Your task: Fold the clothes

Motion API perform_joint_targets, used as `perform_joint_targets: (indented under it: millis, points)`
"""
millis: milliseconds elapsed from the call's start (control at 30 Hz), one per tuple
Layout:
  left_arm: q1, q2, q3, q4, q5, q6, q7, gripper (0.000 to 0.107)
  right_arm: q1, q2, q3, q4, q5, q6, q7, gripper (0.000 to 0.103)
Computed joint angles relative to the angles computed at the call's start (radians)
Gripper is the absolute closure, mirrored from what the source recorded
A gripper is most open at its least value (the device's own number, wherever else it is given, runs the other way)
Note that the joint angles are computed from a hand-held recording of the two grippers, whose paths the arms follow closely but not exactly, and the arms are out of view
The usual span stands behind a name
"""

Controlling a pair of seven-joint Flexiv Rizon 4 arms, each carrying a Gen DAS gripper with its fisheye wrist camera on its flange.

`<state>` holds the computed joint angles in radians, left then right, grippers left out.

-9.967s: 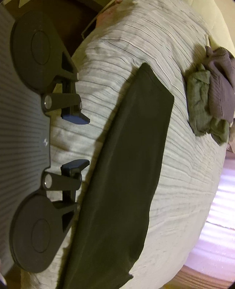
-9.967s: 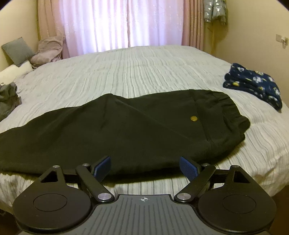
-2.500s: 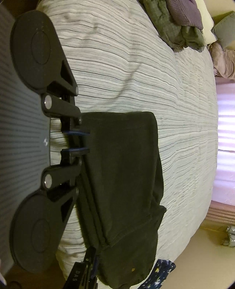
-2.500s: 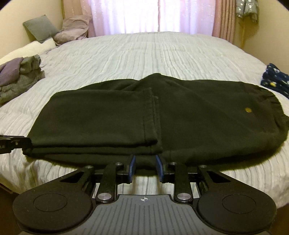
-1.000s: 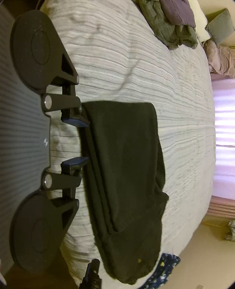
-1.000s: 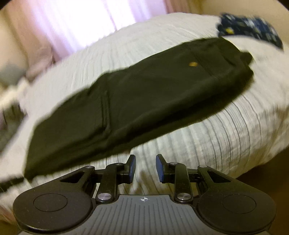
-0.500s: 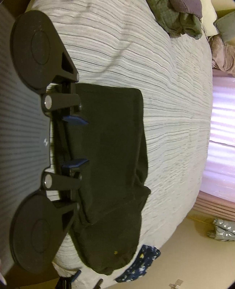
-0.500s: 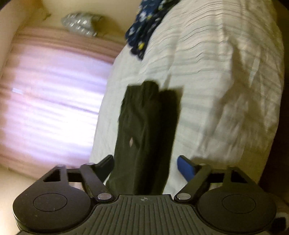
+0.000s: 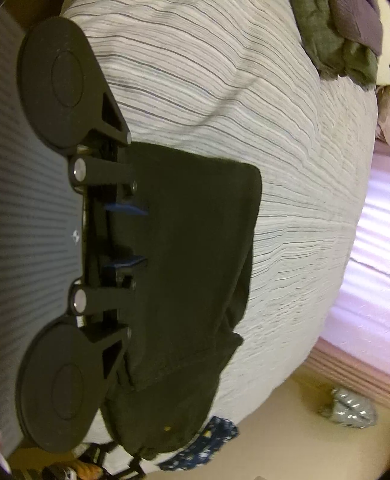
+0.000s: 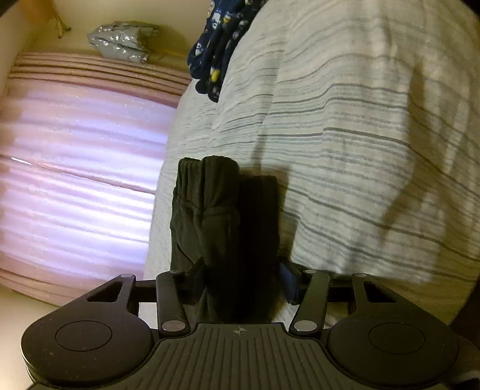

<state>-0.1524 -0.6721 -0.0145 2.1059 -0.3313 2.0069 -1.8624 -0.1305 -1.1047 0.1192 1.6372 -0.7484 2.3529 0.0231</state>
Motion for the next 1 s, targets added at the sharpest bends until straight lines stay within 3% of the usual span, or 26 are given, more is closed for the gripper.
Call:
perform_joint_targets:
  millis: [67,167,267,367,400,500,567,667,733,900,1000]
  points:
    - [0.022,-0.001,-0.017,0.003,0.01,0.004,-0.015,0.081,0.0,-0.013,-0.004,-0.018,-0.013,0.006,-0.006,0.05]
    - [0.042,-0.007,-0.032,0.002,0.019,0.007,-0.035,0.082,0.019,-0.01,-0.041,-0.018,-0.025,0.019,-0.029,0.069]
    - [0.065,0.003,-0.048,0.013,0.04,0.017,-0.058,0.082,0.14,0.007,-0.259,-0.013,-0.058,0.095,0.087,0.079]
    - [0.08,0.018,-0.054,0.037,0.052,0.042,-0.09,0.083,0.313,0.095,-0.476,0.06,-0.05,0.019,0.051,0.083]
    - [0.086,0.023,-0.056,0.047,0.057,0.053,-0.102,0.084,0.383,0.133,-0.523,0.103,0.003,-0.033,-0.047,0.084]
    - [0.118,0.041,-0.069,0.088,0.089,0.104,-0.148,0.084,0.592,0.227,-0.576,0.196,0.333,-0.161,-0.536,0.086]
    - [0.142,0.05,-0.075,0.114,0.115,0.135,-0.179,0.084,0.732,0.232,-0.636,0.207,0.532,-0.137,-0.809,0.087]
    - [0.182,0.059,-0.084,0.154,0.16,0.185,-0.232,0.084,0.924,0.207,-0.771,0.246,0.616,-0.01,-1.061,0.087]
    - [0.207,0.063,-0.088,0.18,0.189,0.209,-0.267,0.084,1.03,0.183,-0.819,0.278,0.641,0.08,-1.224,0.087]
    - [0.271,0.066,-0.099,0.228,0.265,0.251,-0.348,0.084,1.177,0.127,-0.817,0.356,0.572,0.234,-1.531,0.085]
    - [0.3,0.067,-0.101,0.257,0.304,0.282,-0.393,0.084,1.285,0.04,-0.85,0.379,0.569,0.192,-1.728,0.08]
